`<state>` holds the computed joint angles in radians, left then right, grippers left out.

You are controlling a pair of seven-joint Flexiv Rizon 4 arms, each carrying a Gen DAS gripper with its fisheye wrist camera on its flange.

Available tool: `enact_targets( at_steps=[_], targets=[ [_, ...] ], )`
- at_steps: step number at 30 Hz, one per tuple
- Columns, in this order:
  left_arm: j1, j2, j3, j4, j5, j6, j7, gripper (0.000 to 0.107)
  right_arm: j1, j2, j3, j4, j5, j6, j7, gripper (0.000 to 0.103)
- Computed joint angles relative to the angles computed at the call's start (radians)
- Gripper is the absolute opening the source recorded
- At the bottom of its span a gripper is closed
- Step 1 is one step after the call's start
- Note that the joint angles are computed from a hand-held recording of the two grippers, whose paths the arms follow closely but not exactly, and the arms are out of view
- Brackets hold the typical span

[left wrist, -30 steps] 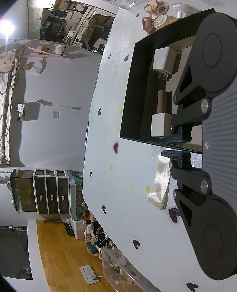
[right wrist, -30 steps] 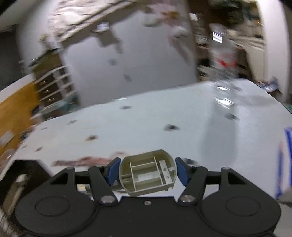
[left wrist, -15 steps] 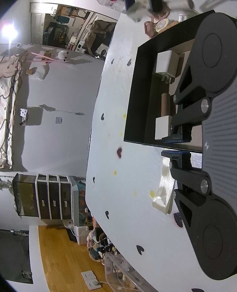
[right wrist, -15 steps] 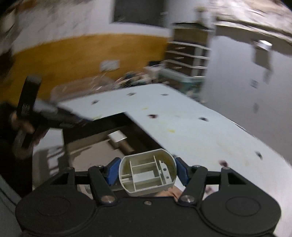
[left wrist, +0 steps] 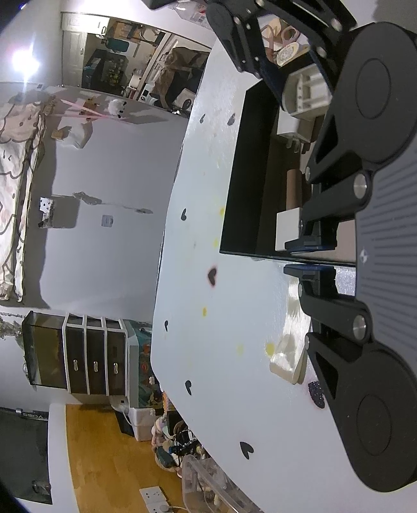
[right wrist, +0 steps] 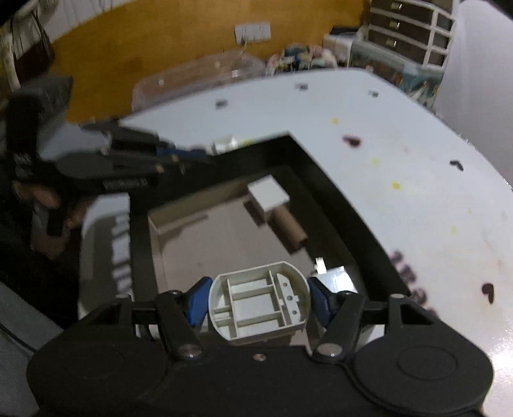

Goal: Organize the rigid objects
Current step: 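Carry the beige soap dish into the black box and release it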

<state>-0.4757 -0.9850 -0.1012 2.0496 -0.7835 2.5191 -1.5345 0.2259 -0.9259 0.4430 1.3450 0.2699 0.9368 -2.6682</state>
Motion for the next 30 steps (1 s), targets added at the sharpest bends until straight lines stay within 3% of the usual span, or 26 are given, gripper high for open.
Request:
enact_targets(
  at_steps=[3,8,12,25,30],
  targets=[
    [0.005,-0.004,0.000,-0.001,0.011,0.003,-0.009,0.008,0.055,0.005,-0.062,0.024,-0.066,0.038,0.038,0.066],
    [0.009,-0.006,0.000,-0.002,0.021,0.004,-0.018,0.008,0.063,0.013,-0.070,0.043,-0.145,0.018,0.013,0.066],
    [0.009,-0.005,0.001,-0.001,0.021,0.002,-0.019,0.008,0.071,0.020,-0.076,0.075,-0.187,0.040,0.002,0.075],
    [0.004,-0.004,0.002,-0.004,0.014,-0.003,-0.011,0.008,0.024,0.044,-0.033,0.115,-0.169,0.137,0.037,0.075],
    [0.001,-0.004,0.003,-0.004,0.009,-0.004,-0.007,0.007,-0.004,0.058,-0.004,0.149,-0.141,0.203,0.044,0.079]
  ],
)
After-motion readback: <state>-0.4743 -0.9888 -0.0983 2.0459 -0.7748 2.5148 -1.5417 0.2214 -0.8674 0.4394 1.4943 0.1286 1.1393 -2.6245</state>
